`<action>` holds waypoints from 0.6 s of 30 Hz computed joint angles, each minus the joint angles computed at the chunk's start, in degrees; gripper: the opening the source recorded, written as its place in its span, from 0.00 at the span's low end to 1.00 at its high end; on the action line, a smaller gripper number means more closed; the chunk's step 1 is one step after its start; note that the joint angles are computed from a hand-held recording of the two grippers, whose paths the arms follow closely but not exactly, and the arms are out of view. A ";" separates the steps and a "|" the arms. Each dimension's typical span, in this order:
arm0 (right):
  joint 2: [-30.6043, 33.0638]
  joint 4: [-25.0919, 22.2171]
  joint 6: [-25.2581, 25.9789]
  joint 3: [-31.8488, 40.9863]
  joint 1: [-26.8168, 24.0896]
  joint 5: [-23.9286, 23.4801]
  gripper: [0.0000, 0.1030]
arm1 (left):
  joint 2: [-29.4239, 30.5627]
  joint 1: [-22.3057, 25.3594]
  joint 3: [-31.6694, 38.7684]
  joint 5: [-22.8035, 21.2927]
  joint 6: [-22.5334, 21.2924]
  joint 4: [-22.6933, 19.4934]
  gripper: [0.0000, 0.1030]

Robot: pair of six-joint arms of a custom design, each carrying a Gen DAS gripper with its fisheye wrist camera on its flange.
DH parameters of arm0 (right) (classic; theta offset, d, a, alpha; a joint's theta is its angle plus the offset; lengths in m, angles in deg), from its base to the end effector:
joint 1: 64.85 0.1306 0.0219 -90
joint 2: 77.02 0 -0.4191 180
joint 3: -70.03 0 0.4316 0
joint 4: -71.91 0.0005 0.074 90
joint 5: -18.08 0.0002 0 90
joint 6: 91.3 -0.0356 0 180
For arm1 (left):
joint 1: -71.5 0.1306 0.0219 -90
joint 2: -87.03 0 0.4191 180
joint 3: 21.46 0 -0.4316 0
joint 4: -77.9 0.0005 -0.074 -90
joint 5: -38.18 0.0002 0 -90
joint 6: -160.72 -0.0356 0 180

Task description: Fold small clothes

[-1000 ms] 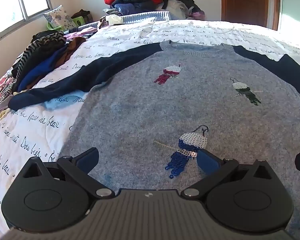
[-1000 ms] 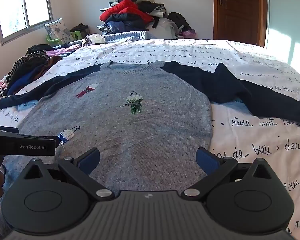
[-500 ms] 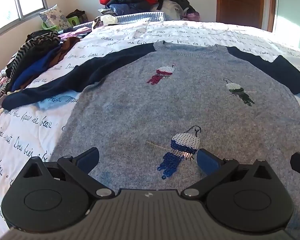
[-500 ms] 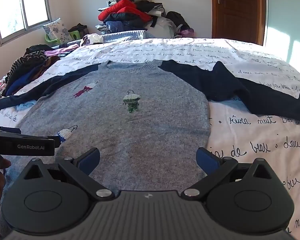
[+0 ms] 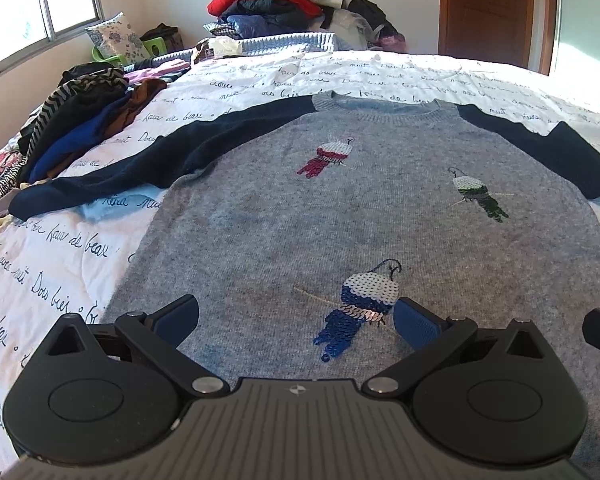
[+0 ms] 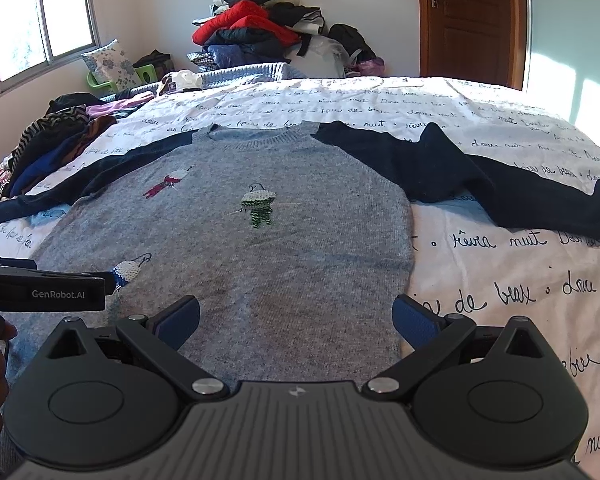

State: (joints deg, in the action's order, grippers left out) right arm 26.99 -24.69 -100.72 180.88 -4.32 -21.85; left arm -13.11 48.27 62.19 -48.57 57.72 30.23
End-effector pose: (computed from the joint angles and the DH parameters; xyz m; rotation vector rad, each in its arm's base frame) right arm 0.2958 0.4670 0.4918 0.7591 2.1436 -0.1802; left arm 0.4195 -0.1828 0.4956 0.7545 2.2154 -0.1549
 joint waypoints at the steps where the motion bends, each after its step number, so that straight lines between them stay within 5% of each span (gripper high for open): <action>1: -0.03 0.05 -0.04 -0.09 0.01 -0.05 1.00 | -0.26 0.19 -0.29 0.87 0.14 0.46 1.00; 18: -0.76 -0.22 -1.78 -1.42 0.07 -0.35 1.00 | 0.98 0.18 1.57 0.51 2.26 -2.80 1.00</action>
State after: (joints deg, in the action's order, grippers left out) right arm 26.23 -24.90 -102.50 179.47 -4.25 -22.20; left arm -12.13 48.45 63.76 -48.06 59.98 27.43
